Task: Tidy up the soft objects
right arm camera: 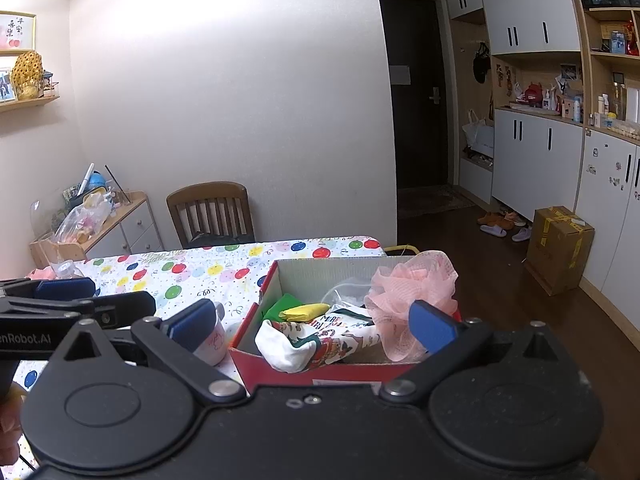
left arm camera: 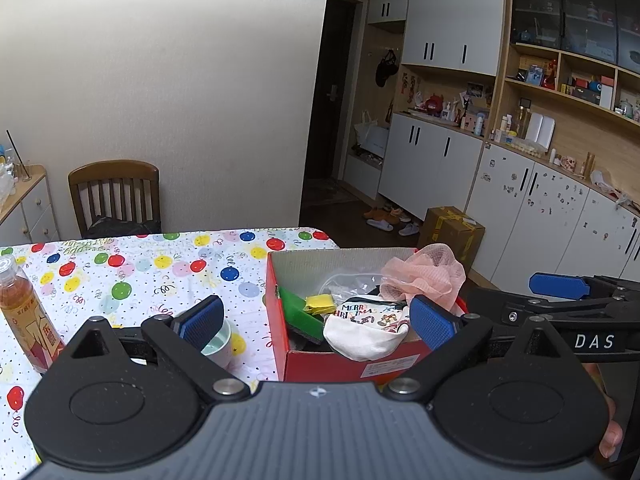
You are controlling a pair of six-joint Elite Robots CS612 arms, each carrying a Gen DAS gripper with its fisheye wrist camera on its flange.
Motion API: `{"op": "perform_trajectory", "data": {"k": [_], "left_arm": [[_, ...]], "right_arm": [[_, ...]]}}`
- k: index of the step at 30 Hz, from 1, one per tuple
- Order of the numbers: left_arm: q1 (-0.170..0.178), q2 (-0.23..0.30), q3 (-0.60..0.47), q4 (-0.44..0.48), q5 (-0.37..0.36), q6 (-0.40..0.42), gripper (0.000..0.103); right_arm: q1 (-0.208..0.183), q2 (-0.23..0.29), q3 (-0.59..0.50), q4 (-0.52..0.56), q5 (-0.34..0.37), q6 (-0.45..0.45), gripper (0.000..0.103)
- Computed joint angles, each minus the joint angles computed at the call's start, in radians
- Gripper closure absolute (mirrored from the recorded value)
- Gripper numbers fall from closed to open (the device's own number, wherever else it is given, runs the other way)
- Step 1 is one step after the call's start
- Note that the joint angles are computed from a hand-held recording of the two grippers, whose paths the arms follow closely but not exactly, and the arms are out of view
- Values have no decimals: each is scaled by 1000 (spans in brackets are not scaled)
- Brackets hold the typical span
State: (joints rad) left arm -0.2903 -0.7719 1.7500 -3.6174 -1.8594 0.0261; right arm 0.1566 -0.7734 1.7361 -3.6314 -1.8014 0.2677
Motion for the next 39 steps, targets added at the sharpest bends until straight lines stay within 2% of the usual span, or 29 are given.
{"op": "perform_trajectory", "data": {"k": [39], "left_arm": [[0, 3, -6, 14, -8, 15, 3]], "right_arm": [[-2, 0, 6, 15, -8, 10, 0]]}}
